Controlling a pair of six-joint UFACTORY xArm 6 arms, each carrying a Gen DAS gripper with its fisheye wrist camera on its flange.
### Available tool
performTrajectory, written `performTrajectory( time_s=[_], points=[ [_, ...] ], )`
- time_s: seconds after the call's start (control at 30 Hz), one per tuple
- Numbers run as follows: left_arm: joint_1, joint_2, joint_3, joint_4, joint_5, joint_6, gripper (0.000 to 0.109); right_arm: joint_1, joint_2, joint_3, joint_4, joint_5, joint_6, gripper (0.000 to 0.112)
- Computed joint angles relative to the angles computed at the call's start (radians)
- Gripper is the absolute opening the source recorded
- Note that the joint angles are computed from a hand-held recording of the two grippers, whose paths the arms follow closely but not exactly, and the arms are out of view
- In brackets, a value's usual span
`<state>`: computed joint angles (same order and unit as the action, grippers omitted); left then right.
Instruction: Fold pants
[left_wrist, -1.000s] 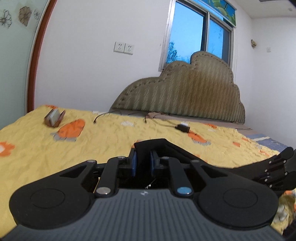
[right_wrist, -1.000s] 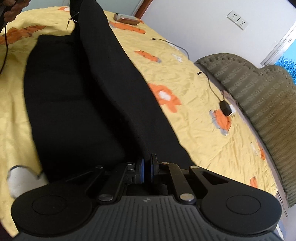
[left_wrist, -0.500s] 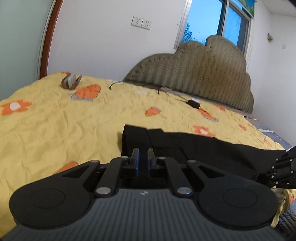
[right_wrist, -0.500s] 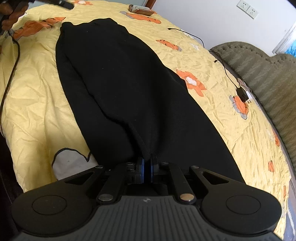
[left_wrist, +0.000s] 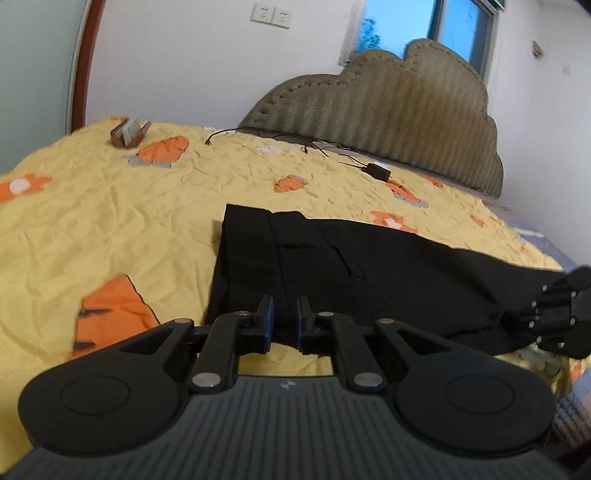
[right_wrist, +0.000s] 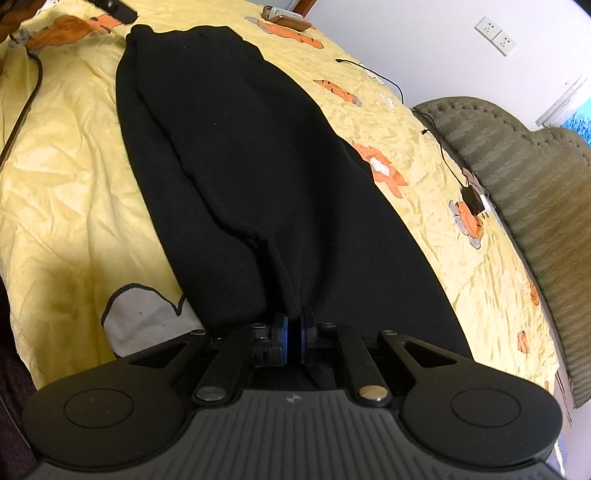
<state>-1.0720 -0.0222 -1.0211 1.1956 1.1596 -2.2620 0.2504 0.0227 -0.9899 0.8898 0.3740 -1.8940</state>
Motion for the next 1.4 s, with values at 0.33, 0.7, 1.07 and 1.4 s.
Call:
performTrajectory(
  time_s=[0.33, 0.7, 1.07, 1.4],
  points=[
    [0.050, -0.018, 0.070, 0.060, -0.108, -0.507, 0.019, -0.010, -0.005, 0.001, 0.021, 0.017, 0.011, 0.006],
    [0.083, -0.010, 0.081, 0.124, -0.080, -0.667, 0.034, -0.019, -0.012, -0.001, 0.019, 0.041, 0.054, 0.006],
    [0.008, -0.013, 0.056, 0.112, 0.099, -0.564, 0.006, -0.027, -0.129, 0.054, 0.123, 0.077, -0.033, 0.006],
    [0.073, -0.086, 0.145, 0.033, -0.076, -0.527, 0.012, 0.005, -0.110, 0.123, 0.136, -0.011, -0.155, 0.006]
  ],
)
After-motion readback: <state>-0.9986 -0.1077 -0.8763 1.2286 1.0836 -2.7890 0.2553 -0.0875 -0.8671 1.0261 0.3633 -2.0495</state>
